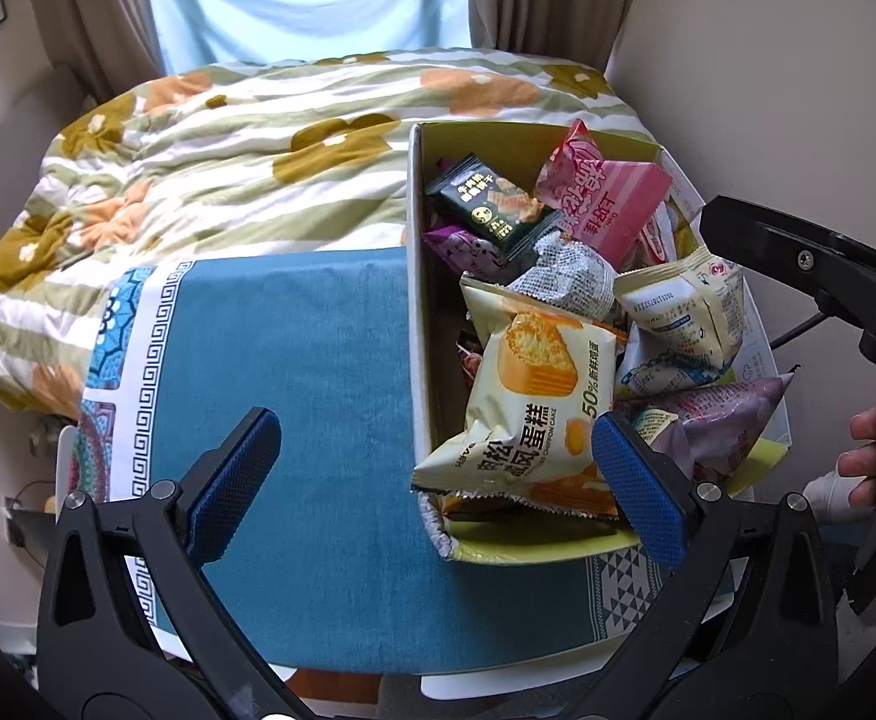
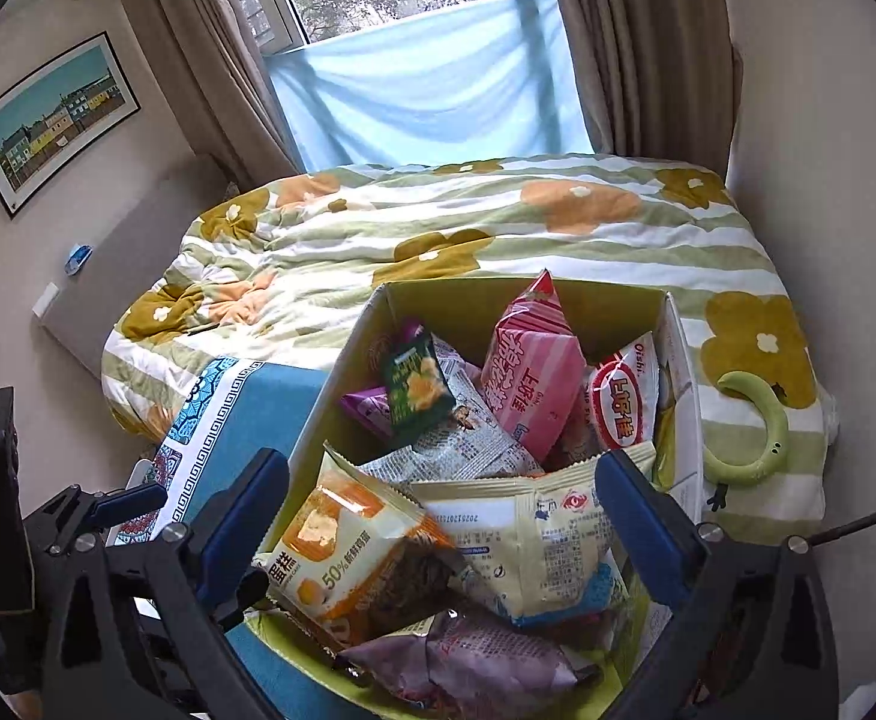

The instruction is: Organize snacks

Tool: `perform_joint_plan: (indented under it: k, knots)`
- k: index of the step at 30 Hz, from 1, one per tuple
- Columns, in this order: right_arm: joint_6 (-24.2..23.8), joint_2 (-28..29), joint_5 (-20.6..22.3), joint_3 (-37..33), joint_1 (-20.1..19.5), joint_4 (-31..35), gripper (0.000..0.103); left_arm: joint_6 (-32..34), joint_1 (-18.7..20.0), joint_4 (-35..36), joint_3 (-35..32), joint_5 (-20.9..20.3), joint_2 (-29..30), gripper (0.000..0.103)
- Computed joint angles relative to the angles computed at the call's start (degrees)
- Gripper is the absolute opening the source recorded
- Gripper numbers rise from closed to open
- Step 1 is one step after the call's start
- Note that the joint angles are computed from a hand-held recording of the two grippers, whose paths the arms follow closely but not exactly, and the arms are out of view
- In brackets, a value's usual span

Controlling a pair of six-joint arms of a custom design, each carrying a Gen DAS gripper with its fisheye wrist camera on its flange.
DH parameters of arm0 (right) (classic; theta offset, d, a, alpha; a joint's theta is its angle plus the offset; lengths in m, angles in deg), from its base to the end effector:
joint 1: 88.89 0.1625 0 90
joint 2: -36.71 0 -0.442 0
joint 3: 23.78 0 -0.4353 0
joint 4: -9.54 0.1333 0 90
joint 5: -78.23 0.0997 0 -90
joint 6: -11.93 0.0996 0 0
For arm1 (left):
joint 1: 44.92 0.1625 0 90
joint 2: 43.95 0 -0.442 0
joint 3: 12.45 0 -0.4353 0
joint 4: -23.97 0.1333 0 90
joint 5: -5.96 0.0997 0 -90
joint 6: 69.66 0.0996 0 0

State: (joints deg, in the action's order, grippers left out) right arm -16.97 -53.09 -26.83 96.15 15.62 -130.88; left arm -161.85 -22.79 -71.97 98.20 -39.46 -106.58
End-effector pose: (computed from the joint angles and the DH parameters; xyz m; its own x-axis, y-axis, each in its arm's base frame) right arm 0.2305 -0.4619 0.3304 -0.7246 -0.5743 0.3809 -0.6684 0.7202 -0.1858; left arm -0.4059 -0.3844 0.1120 -0.6934 -0.3114 -0.6498 0.1410 0.8257 -0.5462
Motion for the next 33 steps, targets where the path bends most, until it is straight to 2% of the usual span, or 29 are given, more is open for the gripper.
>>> perform_joint_plan:
  k: [6, 13, 17, 22, 27, 33]
  knots:
    - [1.5, -3.6, -1.2, 2.8, 1.7, -1.7, 0.102, -1.6, -3.8, 3.1, 1.4, 1.1, -2.6, 0.103]
    - [5.2, -10.8, -3.8, 7.5, 7.4, -3.9, 0.102, -11.3, -12.2, 16.8, 1.4, 2.3, -7.4, 0.103]
    - [8.2, -15.7, -8.3, 10.7, 12.9, -4.7, 0.102, -18.5, -18.2, 26.7, 0.8, 1.1, -9.5, 0.103]
    - [12.6, -20.3, -16.5, 14.2, 20.9, -5.2, 0.102, -26.7, -25.4, 37.1, -0.2, -1.0, -11.2, 0.103]
    - [17.9, -24.7, -20.5, 16.9, 25.9, -2.2, 0.102, -31.5, -30.3, 42.5, -0.1, -3.6, -12.2, 0.103]
    - [22.1, -27.3, -25.3, 18.7, 30.4, -0.2, 0.102, -33.9, -33.9, 43.9, 0.5, -4.6, -12.2, 0.103]
